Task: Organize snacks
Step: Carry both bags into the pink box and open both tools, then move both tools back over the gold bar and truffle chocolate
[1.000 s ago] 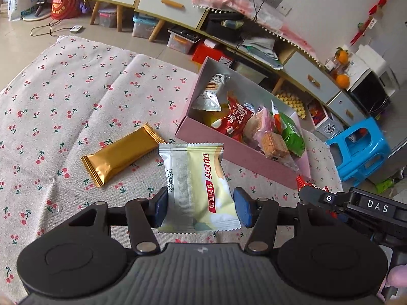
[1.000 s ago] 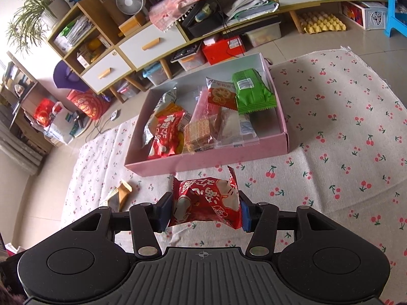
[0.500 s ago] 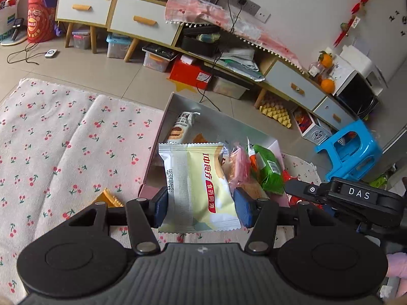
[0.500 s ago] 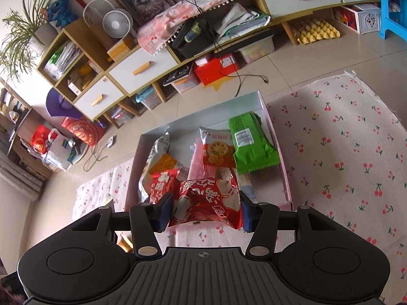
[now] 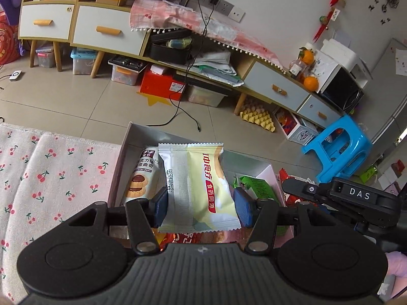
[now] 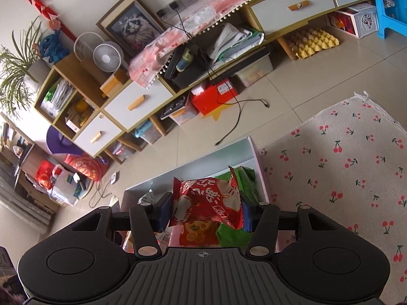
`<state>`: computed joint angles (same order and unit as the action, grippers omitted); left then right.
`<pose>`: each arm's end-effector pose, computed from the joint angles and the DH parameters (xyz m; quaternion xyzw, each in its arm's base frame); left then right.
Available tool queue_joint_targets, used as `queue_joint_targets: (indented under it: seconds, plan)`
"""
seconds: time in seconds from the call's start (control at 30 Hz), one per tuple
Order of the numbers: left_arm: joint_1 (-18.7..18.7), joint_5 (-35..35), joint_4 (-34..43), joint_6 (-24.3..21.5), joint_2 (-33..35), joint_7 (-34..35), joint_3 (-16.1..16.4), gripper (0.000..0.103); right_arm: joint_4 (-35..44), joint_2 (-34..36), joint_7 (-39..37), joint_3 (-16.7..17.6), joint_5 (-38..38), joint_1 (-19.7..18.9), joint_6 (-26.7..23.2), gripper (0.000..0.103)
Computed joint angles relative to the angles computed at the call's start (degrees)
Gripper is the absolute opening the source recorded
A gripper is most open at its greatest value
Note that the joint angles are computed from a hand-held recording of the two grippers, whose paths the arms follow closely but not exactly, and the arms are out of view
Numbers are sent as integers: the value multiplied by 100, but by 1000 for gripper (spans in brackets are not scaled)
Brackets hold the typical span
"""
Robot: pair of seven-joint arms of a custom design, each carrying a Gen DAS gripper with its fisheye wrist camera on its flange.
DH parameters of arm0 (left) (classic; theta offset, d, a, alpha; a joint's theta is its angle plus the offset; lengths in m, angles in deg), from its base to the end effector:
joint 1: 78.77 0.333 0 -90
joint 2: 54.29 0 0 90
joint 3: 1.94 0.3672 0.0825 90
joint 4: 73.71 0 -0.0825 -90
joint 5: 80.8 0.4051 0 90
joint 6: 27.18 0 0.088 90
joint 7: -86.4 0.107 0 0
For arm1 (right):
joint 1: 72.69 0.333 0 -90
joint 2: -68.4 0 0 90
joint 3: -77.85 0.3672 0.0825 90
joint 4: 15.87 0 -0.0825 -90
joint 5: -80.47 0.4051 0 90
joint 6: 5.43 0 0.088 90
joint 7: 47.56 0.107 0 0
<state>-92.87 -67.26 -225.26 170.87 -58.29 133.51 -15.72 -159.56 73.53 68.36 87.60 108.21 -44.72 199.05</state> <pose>0.4107 -0.2493 0.4042 -0.6397 0.6423 -0.4121 0.0924 0.4483 0.2719 0.3922 -0.5126 0.7297 -0.0831 0.4447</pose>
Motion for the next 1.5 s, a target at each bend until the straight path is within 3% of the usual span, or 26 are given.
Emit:
queue_joint_targets:
  seconds: [0.13,0.4,0.43,0.5,0.53,0.57,0.83,0.93,1.07,1.27,1.5]
  plan:
    - [29,-487,136,9,202,491,-169,51,116,243,139,0,-336,-117,160,52]
    - [-182,-1083,276,54,439,1169,-105,51,329,555,204,48,-759,-211,365,53]
    - [-195,-1108,267,69,445,1195,-83,52,353,568,125,28,-700,-169,358,58]
    - [-308,-1671,247,145,456,1636,-99,61,384,586,-80,-29,-421,-32,391,68]
    - [-279,-1458,232,202,462,1470,-70,65,382,591,-109,-28,-356,-13,437,73]
    - [-264,-1337,222,237,461,1370,-53,70,376,581,-113,-18,-343,-21,442,73]
    - [-244,-1354,104,214,242,1314,-99,78,275,324,-493,-63,152,125,296,74]
    - [-211,-1316,48,133,102,1248,-146,81,209,131,-852,-84,573,266,193,75]
    - [-252,-632,-91,-16,-175,643,60,87,102,-121,-1281,-21,1117,409,146,81]
    - [-87,-243,-466,-191,-761,254,-9,100,144,-507,-3087,243,3001,718,-59,87]
    - [43,-53,-899,-724,-1549,-3,-103,102,376,-800,-5217,670,5224,912,-77,90]
